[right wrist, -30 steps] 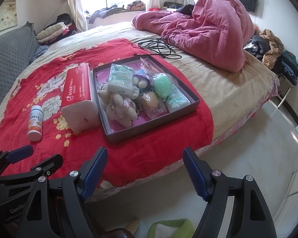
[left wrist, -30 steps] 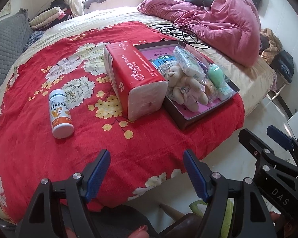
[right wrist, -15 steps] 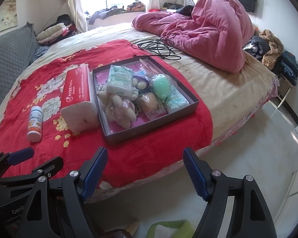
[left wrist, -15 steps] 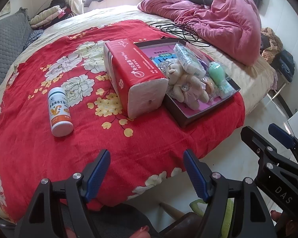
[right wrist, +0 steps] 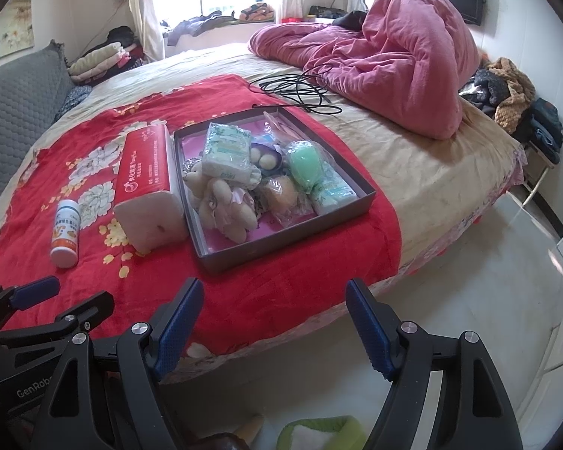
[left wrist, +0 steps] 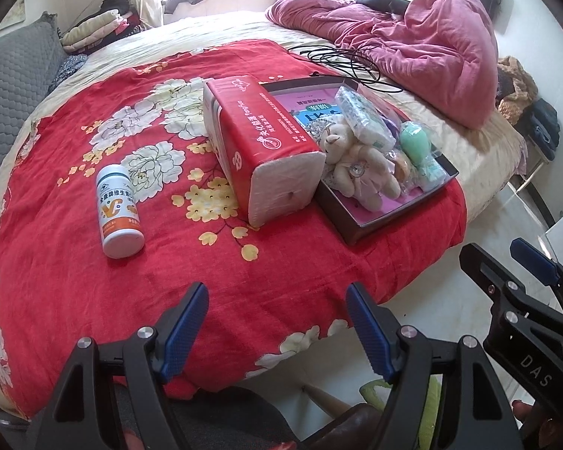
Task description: Organize soft objects
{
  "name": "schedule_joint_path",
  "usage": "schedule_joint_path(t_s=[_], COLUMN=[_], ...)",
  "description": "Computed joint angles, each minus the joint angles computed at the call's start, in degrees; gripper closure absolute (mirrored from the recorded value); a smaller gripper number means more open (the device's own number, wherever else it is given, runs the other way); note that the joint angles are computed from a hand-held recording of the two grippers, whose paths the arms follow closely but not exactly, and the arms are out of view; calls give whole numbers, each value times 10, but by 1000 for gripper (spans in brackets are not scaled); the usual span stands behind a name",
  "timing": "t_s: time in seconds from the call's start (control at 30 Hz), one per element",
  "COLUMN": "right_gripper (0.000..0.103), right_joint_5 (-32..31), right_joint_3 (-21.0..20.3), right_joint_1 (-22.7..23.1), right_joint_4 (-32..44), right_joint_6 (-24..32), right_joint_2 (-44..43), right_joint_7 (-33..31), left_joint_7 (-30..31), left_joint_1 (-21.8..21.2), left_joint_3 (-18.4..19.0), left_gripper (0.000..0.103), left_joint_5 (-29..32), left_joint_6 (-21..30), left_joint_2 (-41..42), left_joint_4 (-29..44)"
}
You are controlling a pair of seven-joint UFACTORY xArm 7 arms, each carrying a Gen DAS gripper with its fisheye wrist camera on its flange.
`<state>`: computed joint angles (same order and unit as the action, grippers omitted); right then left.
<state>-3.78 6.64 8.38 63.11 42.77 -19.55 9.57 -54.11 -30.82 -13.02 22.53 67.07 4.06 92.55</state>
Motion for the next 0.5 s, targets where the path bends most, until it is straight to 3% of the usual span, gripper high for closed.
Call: schedule_joint_path(t_s=[0.5], right_gripper=[24], right_joint_5=[0], right_joint_3=[-1], right_joint_1=[0], right_joint_4=[1], right_joint_6=[2], right_joint_2=[3], right_joint_7=[-4], left_joint_7=[-4], left_joint_1=[6], left_joint_3=[1], left_gripper=[28], left_joint_5=[-8], left_joint_6=[-8], left_joint_2=[-6], left_joint_4=[-12])
